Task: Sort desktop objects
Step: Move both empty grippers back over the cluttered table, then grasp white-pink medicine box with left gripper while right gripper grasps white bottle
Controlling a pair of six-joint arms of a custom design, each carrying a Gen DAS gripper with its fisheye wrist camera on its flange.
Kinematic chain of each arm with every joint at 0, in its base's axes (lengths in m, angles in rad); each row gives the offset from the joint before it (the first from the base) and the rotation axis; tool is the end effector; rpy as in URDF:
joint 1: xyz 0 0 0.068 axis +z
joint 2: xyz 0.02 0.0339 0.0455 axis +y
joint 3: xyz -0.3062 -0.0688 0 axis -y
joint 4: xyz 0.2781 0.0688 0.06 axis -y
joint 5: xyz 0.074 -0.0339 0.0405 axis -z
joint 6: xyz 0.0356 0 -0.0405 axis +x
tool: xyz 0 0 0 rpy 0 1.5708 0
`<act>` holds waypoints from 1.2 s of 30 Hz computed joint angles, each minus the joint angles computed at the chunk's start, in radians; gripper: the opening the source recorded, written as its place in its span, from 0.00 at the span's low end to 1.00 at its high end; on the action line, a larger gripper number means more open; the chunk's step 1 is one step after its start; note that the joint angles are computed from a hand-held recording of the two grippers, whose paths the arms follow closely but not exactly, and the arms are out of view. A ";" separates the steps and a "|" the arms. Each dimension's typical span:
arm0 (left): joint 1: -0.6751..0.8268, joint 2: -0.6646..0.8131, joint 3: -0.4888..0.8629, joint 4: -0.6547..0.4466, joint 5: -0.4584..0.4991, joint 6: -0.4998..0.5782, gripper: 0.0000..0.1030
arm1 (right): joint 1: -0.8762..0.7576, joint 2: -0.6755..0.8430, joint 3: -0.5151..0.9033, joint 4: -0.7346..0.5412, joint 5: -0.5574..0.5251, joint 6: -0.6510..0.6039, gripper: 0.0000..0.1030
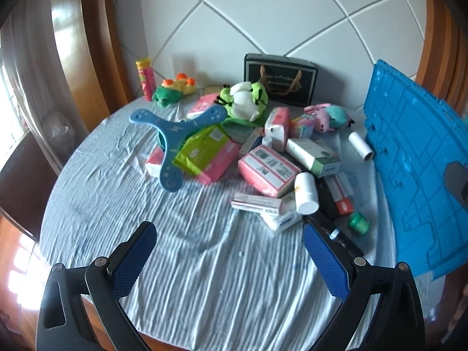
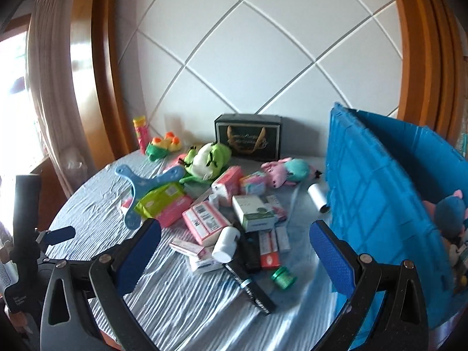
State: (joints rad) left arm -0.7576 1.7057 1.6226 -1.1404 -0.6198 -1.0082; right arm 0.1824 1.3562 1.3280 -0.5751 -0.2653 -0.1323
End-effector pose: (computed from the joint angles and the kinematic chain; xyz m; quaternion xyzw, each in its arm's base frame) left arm 0.2891 -0.2450 0.3568 -0.1695 0.9241 0.0636 0.3365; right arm 0.3166 0.0679 0.4033 -0.1983 0.8570 0.1286 0.4579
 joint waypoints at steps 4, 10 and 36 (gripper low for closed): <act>0.051 0.000 -0.071 0.057 0.067 0.013 0.99 | 0.050 0.055 -0.009 -0.018 0.052 -0.006 1.00; 0.126 0.080 -0.088 0.060 0.140 0.007 0.99 | 0.028 0.201 -0.004 -0.007 0.062 -0.006 1.00; 0.334 0.509 0.137 0.309 0.421 0.317 0.98 | 0.025 0.608 0.198 -0.046 0.178 0.068 1.00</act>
State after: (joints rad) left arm -0.4240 2.2148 1.7593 -0.8310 -0.1987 -0.6910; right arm 0.2074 1.9647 1.5256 -0.6211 -0.0878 -0.0644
